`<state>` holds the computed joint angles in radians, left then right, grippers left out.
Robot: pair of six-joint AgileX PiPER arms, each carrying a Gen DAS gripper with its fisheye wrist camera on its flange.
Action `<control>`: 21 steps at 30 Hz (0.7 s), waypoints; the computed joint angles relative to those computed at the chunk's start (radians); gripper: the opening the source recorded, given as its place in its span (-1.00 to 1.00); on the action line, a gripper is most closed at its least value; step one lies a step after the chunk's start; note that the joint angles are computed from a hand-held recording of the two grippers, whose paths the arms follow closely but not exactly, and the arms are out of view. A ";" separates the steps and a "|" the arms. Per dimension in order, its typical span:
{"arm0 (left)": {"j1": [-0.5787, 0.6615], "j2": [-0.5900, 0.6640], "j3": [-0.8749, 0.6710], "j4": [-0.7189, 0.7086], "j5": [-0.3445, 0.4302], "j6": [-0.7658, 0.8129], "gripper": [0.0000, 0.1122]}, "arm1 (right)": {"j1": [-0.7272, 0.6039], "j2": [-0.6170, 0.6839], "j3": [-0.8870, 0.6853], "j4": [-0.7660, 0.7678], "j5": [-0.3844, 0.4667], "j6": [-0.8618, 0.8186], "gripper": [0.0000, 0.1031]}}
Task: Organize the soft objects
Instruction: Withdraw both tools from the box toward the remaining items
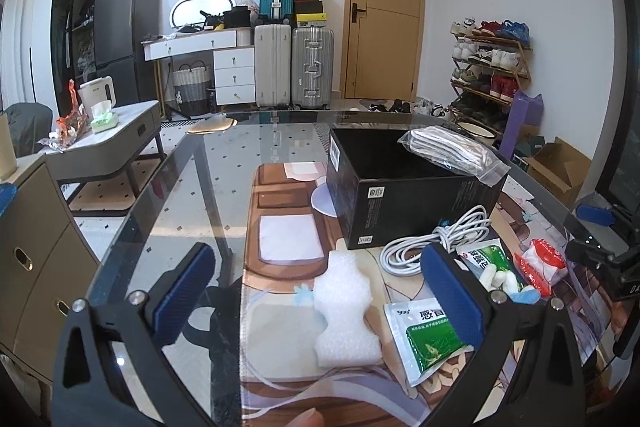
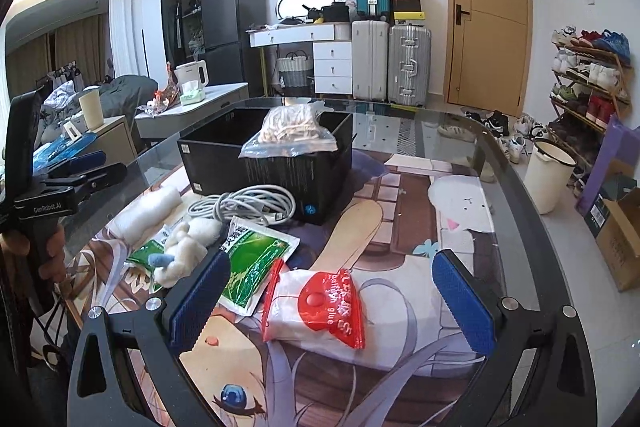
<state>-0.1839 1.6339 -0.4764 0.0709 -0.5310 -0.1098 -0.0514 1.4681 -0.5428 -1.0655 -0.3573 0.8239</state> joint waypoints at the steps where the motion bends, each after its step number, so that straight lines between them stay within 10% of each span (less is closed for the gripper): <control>1: 0.007 0.006 -0.003 0.020 0.004 -0.017 0.84 | 0.005 0.005 -0.005 -0.013 0.005 0.011 0.99; 21: 0.002 0.072 -0.081 0.001 0.116 0.018 0.84 | 0.106 0.106 -0.083 -0.155 0.137 0.203 0.99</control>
